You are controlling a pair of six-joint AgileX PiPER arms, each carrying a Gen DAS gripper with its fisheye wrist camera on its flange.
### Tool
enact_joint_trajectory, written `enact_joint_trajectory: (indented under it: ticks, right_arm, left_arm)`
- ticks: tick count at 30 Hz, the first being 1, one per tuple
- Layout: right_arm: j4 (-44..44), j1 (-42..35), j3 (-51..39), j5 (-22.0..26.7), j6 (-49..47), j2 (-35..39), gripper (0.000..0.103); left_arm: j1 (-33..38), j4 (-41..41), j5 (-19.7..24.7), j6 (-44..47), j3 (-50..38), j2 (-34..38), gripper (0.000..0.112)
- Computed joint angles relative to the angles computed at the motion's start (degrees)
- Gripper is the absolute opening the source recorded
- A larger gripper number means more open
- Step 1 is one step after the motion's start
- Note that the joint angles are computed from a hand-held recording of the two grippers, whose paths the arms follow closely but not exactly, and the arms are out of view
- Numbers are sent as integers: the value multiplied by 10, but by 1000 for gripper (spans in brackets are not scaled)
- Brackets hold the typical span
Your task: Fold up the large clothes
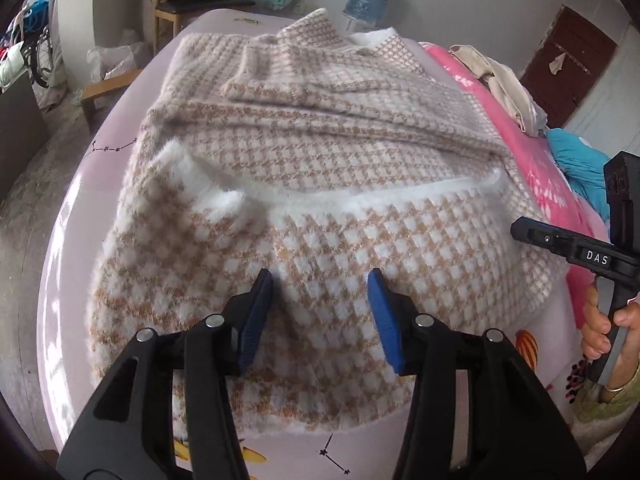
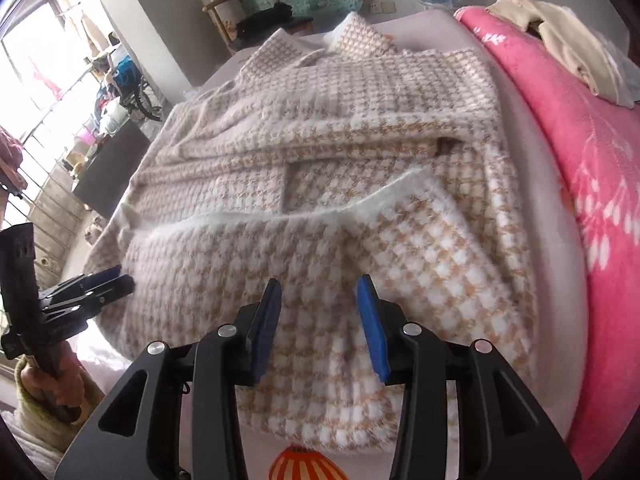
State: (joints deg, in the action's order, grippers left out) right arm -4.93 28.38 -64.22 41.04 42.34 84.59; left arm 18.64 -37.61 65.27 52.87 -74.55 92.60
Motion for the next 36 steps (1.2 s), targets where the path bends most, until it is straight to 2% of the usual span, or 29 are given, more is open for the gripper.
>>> enact_joint_trajectory:
  ticks: [2, 4, 5, 7, 9, 12, 15, 18, 21, 25, 28, 30, 36]
  right_arm:
    - [-21, 14, -16, 19, 4, 20, 35]
    - [-100, 55, -21, 32, 81, 27, 11]
    - [-118, 65, -19, 38, 105, 22, 9]
    - [-165, 86, -20, 59, 152, 11, 7]
    - [-198, 99, -21, 78, 190, -9, 7]
    - [-187, 91, -19, 83, 195, -25, 7]
    - [-152, 78, -9, 70, 177, -7, 7]
    - [-145, 79, 1, 57, 180, 5, 7]
    - [-119, 64, 7, 45, 156, -8, 9]
    - [-109, 39, 26, 39, 129, -59, 25]
    - [-125, 7, 29, 54, 112, -80, 34]
    - [-87, -36, 30, 41, 50, -81, 37]
    - [54, -137, 14, 18, -146, -30, 39]
  left_arm:
    - [-13, 10, -34, 12, 21, -16, 26]
    - [-21, 18, -65, 18, 39, -27, 15]
    - [-19, 11, -65, 29, 41, -28, 9]
    - [-16, -4, -60, 42, 39, -31, 6]
    - [-20, -13, -74, 60, 39, -45, 6]
    - [-25, -14, -70, 57, 24, -43, 6]
    - [-39, 21, -67, 26, 17, -17, 6]
    - [-31, 10, -65, 36, 21, -12, 7]
    - [-16, -1, -49, 42, 11, -10, 14]
    - [24, -27, -27, 60, -13, -14, 29]
    - [38, -16, -55, 52, -33, -13, 41]
    - [41, 4, -72, 35, -53, 2, 42]
    - [38, 50, -53, -7, -119, 74, 45]
